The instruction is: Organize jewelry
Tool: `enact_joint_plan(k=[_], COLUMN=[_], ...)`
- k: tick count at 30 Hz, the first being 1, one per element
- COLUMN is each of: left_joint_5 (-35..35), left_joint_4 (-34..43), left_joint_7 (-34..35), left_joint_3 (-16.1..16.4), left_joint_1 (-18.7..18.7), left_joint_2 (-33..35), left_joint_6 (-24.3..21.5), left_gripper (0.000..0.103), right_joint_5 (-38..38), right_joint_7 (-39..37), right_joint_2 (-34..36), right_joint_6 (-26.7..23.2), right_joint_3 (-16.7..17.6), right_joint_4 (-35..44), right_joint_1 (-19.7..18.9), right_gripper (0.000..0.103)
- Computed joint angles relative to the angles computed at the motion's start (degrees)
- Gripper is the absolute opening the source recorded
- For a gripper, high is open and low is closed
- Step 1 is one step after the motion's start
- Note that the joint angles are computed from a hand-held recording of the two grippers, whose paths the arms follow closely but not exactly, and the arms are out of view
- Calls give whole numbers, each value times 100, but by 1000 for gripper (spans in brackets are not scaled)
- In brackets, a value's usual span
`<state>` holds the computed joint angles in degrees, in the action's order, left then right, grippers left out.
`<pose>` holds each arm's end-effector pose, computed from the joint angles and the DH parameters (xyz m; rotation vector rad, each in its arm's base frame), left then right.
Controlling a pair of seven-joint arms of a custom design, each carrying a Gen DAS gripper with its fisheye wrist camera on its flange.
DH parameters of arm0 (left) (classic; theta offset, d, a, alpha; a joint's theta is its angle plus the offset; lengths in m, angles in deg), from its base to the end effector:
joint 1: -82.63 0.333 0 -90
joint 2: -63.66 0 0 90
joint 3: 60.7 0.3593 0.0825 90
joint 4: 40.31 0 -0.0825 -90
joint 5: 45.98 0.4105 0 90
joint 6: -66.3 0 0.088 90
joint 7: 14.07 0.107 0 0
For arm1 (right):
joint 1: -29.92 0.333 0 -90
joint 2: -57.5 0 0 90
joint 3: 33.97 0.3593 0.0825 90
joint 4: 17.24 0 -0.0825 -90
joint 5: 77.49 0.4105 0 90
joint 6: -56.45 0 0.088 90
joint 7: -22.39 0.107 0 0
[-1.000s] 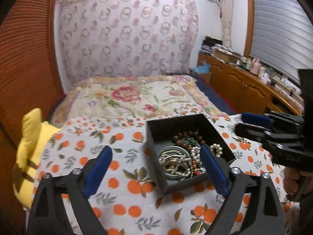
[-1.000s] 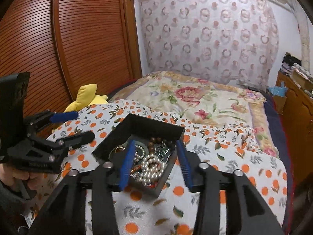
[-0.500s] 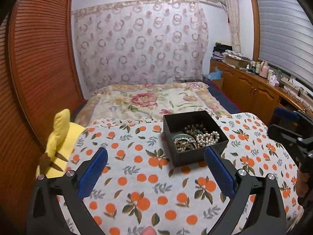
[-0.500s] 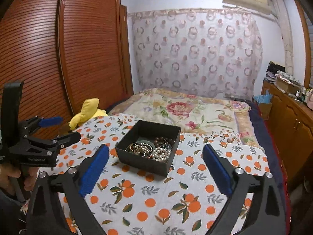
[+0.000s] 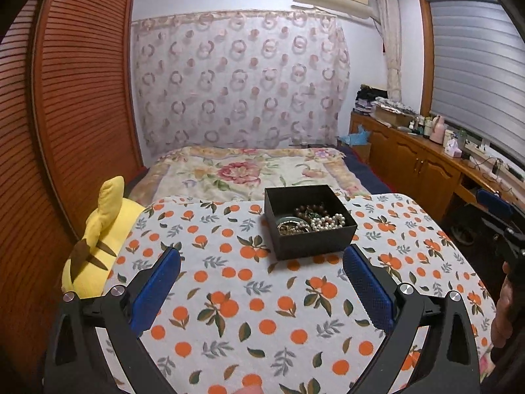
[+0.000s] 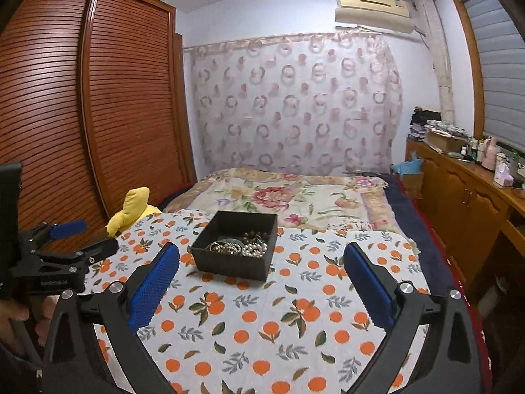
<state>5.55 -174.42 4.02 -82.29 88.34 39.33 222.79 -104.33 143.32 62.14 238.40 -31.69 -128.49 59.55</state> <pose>0.4504 -0.1850 0.5899 -1.7388 1.3680 -0.7863 0.5269 0.3756 0.6077 -1.7515 1.0472 -0.5830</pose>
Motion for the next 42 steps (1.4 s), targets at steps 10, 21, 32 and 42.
enact_joint_plan(k=[10, 21, 32, 42], left_joint_5=[48, -15, 67, 193], left_joint_4=[-133, -189, -172, -134], left_joint_7=[-196, -165, -238, -352], left_joint_3=[-73, -83, -184, -168], left_joint_1=[22, 23, 70, -25], left_joint_2=[-155, -192, -195, -166], left_joint_6=[-2, 22, -36, -129], left_gripper=[96, 96, 96, 96], right_joint_5=[-1037, -1127, -987, -1115], right_joint_7=[1153, 1234, 1113, 1264], right_joint_2=[23, 29, 50, 43], right_joint_6=[49, 34, 55, 93], right_joint_3=[-312, -239, -239, -334], right_joint_4=[-12, 1, -27, -56], right_joint_1=[208, 129, 110, 167], right_gripper=[101, 101, 101, 101])
